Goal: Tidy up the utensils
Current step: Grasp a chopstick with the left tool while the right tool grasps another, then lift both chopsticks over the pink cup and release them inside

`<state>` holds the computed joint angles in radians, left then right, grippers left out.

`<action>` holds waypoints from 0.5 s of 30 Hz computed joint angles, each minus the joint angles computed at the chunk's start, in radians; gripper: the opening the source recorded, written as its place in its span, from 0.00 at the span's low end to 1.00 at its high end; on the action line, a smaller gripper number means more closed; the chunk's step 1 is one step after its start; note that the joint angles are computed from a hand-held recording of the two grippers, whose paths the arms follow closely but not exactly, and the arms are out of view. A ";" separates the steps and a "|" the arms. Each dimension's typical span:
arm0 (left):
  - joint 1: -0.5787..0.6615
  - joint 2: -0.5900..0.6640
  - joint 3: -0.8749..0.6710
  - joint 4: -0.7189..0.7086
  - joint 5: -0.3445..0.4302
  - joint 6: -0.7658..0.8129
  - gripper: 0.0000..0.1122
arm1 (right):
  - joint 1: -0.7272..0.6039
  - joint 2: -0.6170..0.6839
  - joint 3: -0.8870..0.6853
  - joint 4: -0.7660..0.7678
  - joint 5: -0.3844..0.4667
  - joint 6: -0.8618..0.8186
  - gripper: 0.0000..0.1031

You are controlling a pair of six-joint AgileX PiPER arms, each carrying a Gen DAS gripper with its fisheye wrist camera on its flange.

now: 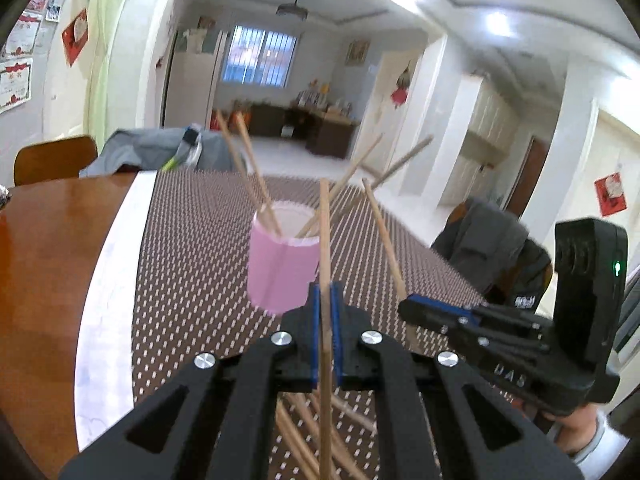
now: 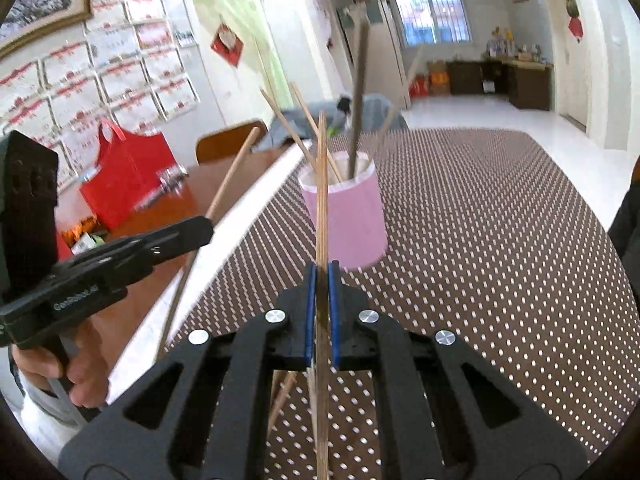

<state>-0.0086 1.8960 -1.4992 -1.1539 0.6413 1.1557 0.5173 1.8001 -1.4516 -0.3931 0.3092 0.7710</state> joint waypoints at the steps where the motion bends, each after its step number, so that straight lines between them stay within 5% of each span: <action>1: 0.000 -0.002 0.000 -0.033 -0.001 0.023 0.05 | 0.008 -0.010 0.004 -0.072 -0.009 0.065 0.06; 15: -0.022 0.118 -0.205 -0.340 -0.014 0.163 0.05 | 0.031 0.096 -0.183 -0.600 -0.067 0.535 0.06</action>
